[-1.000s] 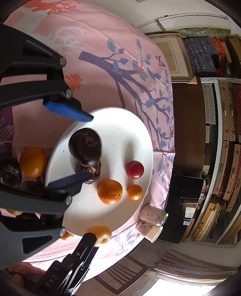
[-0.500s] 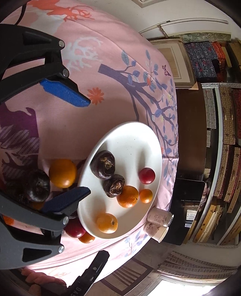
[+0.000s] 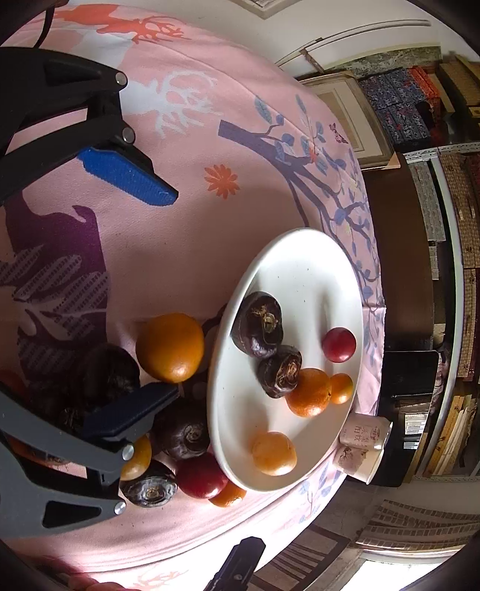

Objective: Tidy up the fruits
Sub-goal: 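Move the left tool to a small yellow-orange citrus while the right tool approaches an orange, then grasp the yellow-orange citrus with the left tool while the right tool grasps the orange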

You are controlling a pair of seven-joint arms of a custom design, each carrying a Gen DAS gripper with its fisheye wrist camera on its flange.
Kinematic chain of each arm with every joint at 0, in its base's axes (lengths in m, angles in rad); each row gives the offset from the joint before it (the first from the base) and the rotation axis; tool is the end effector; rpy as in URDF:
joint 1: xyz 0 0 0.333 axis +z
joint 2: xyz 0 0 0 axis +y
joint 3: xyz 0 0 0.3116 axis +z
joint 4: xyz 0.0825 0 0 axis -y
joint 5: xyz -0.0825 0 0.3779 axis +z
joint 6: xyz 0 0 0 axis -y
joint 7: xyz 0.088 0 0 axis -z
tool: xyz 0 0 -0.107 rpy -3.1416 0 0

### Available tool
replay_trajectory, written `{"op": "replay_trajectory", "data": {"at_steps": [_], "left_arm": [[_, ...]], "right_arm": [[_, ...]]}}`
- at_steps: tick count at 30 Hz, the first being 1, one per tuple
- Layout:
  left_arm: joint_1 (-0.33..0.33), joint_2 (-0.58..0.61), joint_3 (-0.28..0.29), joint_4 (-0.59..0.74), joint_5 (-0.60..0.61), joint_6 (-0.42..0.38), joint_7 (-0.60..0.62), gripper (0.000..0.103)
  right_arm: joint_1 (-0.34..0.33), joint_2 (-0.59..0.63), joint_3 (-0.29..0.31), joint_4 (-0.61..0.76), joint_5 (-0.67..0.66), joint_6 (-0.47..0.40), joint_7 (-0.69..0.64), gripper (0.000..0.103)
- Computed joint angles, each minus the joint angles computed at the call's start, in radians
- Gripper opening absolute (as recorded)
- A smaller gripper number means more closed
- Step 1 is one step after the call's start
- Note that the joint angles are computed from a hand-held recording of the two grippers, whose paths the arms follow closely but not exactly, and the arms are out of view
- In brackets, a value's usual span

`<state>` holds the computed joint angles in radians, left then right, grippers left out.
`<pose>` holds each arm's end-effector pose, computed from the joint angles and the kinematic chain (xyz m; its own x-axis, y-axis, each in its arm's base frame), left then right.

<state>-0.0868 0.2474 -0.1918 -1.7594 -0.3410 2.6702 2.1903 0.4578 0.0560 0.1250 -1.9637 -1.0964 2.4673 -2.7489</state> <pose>0.6476 -0.1627 0.5007 -0.5716 -0.8195 -0.0412 -0.6031 0.4536 -0.6561 0.5017 0.3313 0.4908 -0.4210 -0.8339 -0.3570 -0.4496 0.5336 -0.7163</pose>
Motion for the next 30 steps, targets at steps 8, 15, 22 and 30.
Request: {"op": "replay_trajectory", "data": {"at_steps": [8,15,22,30], "left_arm": [[0.043,-0.029,0.021,-0.019,-0.046,0.009,-0.052,0.095],[0.034,-0.045,0.003,-0.055,-0.073,0.024,0.040,0.093],[0.045,-0.010,0.003,0.007,-0.097,-0.102,0.043,0.052],[0.043,-0.032,0.005,-0.019,-0.123,-0.111,0.076,0.036]], "right_arm": [[-0.003,-0.004,-0.001,-0.007,0.004,0.004,0.004,0.071],[-0.002,-0.004,0.001,-0.008,0.003,0.000,0.001,0.071],[0.002,0.005,0.002,0.000,0.024,-0.003,-0.021,0.071],[0.007,0.050,-0.002,0.039,0.119,0.024,-0.165,0.071]]}}
